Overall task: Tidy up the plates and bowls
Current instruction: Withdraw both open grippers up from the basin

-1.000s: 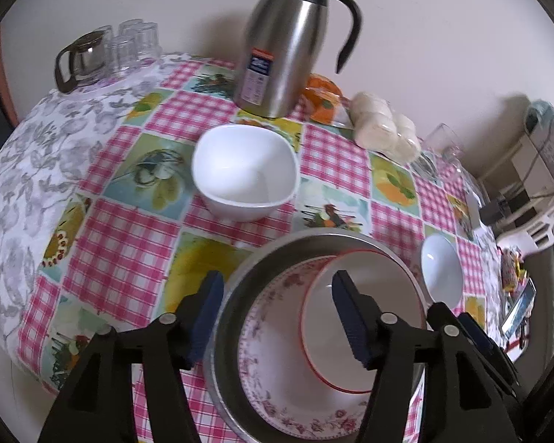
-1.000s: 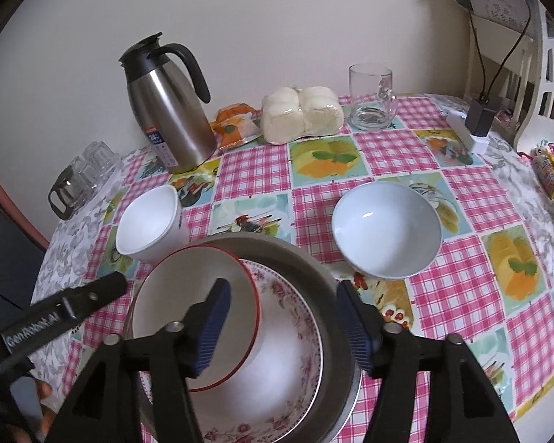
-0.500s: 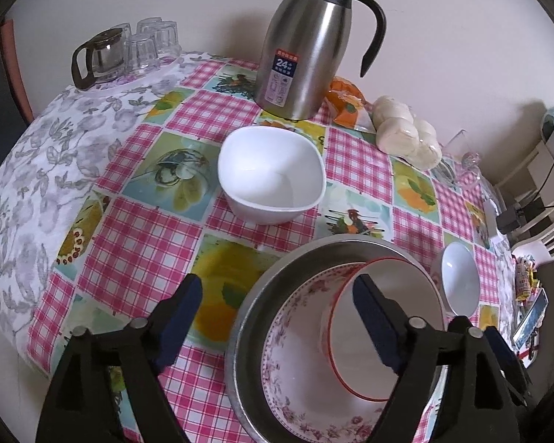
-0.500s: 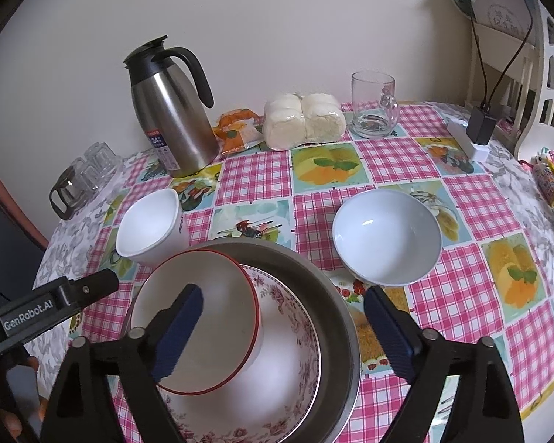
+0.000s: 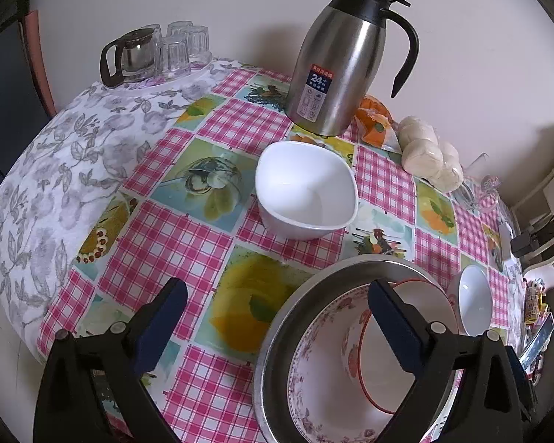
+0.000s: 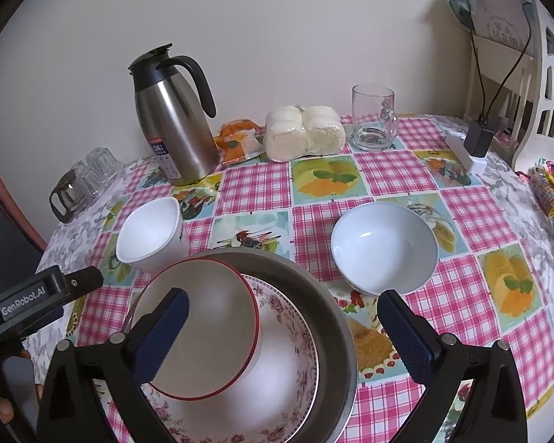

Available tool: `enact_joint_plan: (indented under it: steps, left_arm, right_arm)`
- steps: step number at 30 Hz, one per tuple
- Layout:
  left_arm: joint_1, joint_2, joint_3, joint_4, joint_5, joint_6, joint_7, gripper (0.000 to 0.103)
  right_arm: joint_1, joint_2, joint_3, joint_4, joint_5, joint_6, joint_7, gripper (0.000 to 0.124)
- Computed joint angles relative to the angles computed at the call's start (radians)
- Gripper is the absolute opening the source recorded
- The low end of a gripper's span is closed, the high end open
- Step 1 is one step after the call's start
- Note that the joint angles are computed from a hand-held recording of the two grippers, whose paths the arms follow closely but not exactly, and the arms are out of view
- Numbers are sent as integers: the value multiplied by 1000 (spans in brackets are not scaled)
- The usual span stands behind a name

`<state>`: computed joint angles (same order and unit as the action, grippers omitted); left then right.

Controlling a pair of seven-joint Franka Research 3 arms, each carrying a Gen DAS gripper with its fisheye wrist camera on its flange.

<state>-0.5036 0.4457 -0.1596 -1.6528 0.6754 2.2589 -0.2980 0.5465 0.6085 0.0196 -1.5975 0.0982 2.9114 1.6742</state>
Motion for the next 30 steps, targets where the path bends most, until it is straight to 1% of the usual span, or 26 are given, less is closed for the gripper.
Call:
enact_joint_plan:
  steps: [3, 7, 11, 13, 16, 17, 21, 23, 25, 28, 30]
  left_arm:
    - [-6, -10, 5, -6, 21, -3, -3, 98]
    - [-25, -26, 15, -4, 76, -48, -40, 98]
    - [-22, -43, 13, -20, 123, -48, -69, 98]
    - [-22, -45, 11, -16, 140, -68, -71, 98]
    - [-20, -58, 12, -32, 176, -69, -86, 98]
    - [-17, -64, 13, -41, 189, -61, -96, 98]
    - [7, -101, 16, -98, 233, -8, -163, 98]
    - [19, -115, 16, -123, 249, 14, -200, 98]
    - [31, -132, 19, -154, 280, 45, -249, 98]
    - [57, -162, 24, -211, 344, 123, -329, 98]
    - [73, -170, 23, -229, 364, 149, -357, 98]
  right_arm:
    - [5, 3, -6, 3, -3, 0, 5, 103]
    - [16, -3, -16, -7, -14, 17, 9, 103]
    - [39, -13, -43, -18, -35, 36, 28, 103]
    - [50, -14, -56, -19, -45, 38, 42, 103]
    - [82, -12, -97, -16, -72, 41, 84, 103]
    - [99, -12, -120, -15, -83, 45, 113, 103]
    - [105, -10, -130, -12, -102, 73, 147, 103]
    - [135, -5, -163, -4, -124, 80, 176, 103]
    - [158, 2, -187, 10, -145, 74, 203, 103]
    - [168, 25, -190, 53, -172, 45, 217, 103]
    - [181, 45, -199, 93, -199, 10, 231, 103]
